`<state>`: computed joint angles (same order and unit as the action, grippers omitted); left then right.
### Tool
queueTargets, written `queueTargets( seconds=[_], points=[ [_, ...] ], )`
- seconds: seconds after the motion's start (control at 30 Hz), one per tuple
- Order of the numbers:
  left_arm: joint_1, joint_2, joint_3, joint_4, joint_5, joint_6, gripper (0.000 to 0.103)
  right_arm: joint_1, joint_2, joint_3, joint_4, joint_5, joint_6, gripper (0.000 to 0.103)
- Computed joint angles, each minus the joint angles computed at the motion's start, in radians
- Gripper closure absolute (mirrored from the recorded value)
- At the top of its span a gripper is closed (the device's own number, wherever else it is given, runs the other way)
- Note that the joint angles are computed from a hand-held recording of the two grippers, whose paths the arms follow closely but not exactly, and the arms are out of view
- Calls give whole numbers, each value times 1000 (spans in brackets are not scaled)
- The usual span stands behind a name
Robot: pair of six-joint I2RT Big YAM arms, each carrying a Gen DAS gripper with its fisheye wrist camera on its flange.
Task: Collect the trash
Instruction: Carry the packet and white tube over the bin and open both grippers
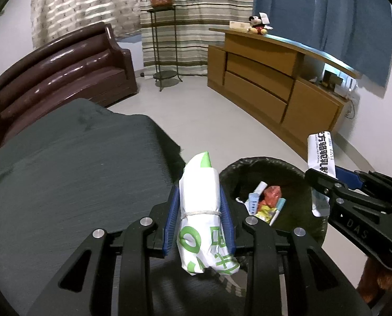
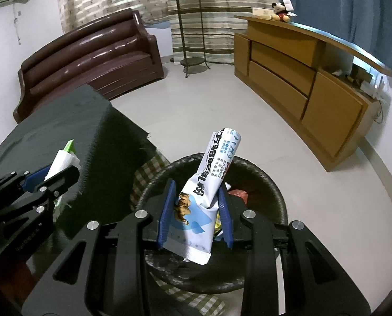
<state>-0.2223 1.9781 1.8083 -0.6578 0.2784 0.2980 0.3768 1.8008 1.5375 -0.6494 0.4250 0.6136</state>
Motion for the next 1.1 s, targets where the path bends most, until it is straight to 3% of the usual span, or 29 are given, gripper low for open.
queueTargets(
  seconds=[0.87,0.93,1.1],
  points=[
    [-68,50,44,-14,-26,4,70,-59,-24,-84,32,-36,63,70],
    [-69,51,46,-18,-28,2,64,-60,-24,-86,32,-34,71,59],
    [-74,42,33,-4,-38,-7,49,-60,-24,-87,33,-28,75,58]
  ],
)
